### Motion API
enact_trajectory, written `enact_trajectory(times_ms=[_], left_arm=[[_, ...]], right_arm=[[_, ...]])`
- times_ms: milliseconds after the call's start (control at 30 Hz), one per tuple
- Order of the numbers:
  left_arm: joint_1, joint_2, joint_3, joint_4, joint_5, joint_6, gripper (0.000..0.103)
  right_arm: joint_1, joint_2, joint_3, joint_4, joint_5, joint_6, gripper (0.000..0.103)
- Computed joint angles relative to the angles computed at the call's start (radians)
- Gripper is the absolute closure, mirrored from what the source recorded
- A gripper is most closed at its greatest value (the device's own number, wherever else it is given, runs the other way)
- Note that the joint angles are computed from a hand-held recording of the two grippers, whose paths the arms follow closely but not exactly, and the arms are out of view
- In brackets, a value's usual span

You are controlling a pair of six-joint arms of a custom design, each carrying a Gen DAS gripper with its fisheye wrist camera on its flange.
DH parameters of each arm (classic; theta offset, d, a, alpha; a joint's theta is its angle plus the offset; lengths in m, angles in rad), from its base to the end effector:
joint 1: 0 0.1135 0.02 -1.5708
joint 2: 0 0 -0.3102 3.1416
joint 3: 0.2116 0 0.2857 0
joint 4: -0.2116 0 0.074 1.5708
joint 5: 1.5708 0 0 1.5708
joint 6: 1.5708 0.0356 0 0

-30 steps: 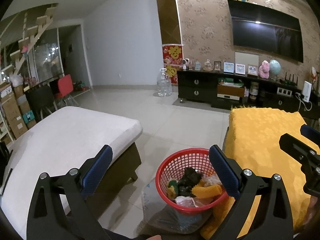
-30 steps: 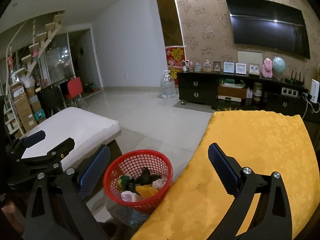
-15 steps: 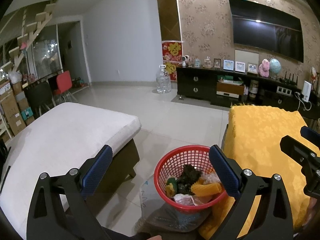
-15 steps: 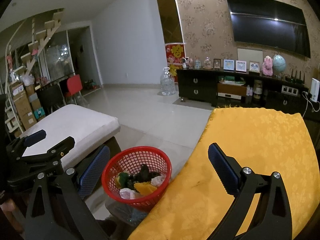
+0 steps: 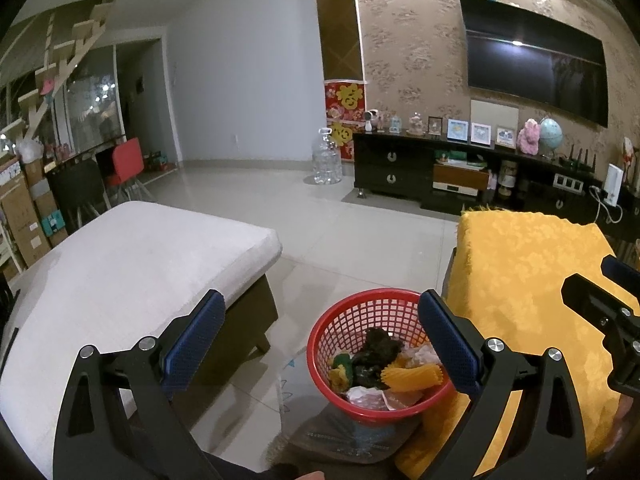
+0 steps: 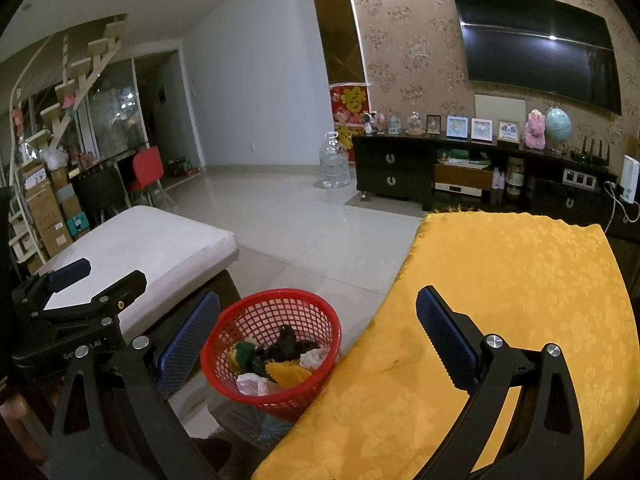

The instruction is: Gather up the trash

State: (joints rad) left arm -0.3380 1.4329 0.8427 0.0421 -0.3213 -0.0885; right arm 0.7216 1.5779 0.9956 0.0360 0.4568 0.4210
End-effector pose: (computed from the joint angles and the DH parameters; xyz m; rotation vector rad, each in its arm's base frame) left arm 0.3196 -0.1004 0.2590 0.0712 2.0878 0.0824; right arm 0.2949 0.2386 0.2651 -0.0419 2.0628 0.2220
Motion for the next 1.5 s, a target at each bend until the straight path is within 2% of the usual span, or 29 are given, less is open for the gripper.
enact_trajectory(times_ms=[500, 1500], left_arm=[[0.004, -0.011, -0.01, 0.006, 0.033, -0.013, 0.009], [-0.009, -0.007, -0.006, 0.01, 0.001, -0.018, 0.008]], right_arm=[[-0.002, -0.005, -0.012, 0.005, -0.002, 0.003, 0.007], [-0.004, -0.015, -0.02, -0.003, -0.006, 0.002, 0.007]])
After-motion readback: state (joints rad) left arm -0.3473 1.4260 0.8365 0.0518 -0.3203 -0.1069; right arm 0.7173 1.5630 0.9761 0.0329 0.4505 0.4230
